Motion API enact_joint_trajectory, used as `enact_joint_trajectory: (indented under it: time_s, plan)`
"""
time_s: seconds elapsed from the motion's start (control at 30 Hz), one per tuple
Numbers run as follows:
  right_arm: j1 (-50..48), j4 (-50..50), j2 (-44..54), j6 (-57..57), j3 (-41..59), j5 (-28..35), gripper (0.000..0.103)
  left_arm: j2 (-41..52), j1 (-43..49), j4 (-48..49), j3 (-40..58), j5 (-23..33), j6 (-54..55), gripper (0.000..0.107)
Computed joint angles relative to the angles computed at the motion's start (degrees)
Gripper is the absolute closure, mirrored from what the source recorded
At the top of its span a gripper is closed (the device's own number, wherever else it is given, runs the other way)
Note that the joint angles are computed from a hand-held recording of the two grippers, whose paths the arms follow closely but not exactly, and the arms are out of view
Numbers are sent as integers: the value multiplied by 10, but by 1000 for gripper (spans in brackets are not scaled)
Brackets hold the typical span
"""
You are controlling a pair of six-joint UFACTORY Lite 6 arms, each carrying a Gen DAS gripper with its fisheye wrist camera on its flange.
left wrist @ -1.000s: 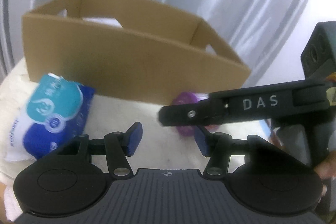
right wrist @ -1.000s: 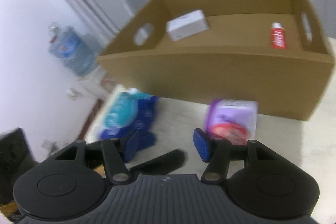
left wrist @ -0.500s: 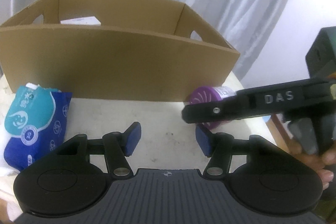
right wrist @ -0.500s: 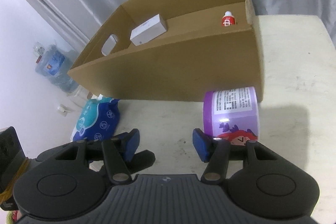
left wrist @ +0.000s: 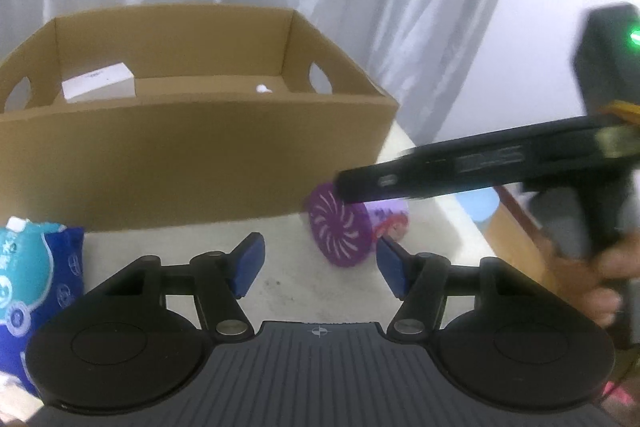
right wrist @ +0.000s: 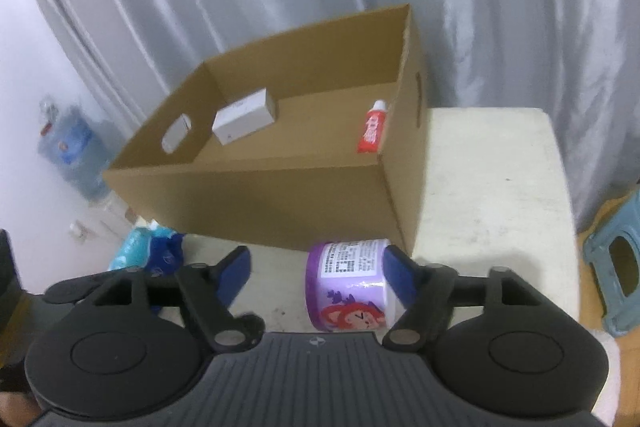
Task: Organize objects
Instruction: 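Lift the purple can off the table with the right gripper, then swing the held purple can toward the blue wipes pack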
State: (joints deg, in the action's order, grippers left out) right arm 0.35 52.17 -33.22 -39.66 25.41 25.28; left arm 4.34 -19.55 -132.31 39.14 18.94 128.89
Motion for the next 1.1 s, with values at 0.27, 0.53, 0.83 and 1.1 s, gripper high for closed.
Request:
enact_joint_trajectory:
  time_s: [0.27,0.53,0.83,1.1]
  plan:
    - [46,-21,60,42,-6,-62,47,-68,29,-30,-82,8,12,45]
    - [-91,279,132,-220,-38,177,48,-183,119,64,-162,18,-62,42]
    - [-38,384,230,-292,-23,179,44,-189,144,140,-173,26,-110,42]
    - [42,260,97,-171,-45,31,44,-133,95,54,-138,20,2,43]
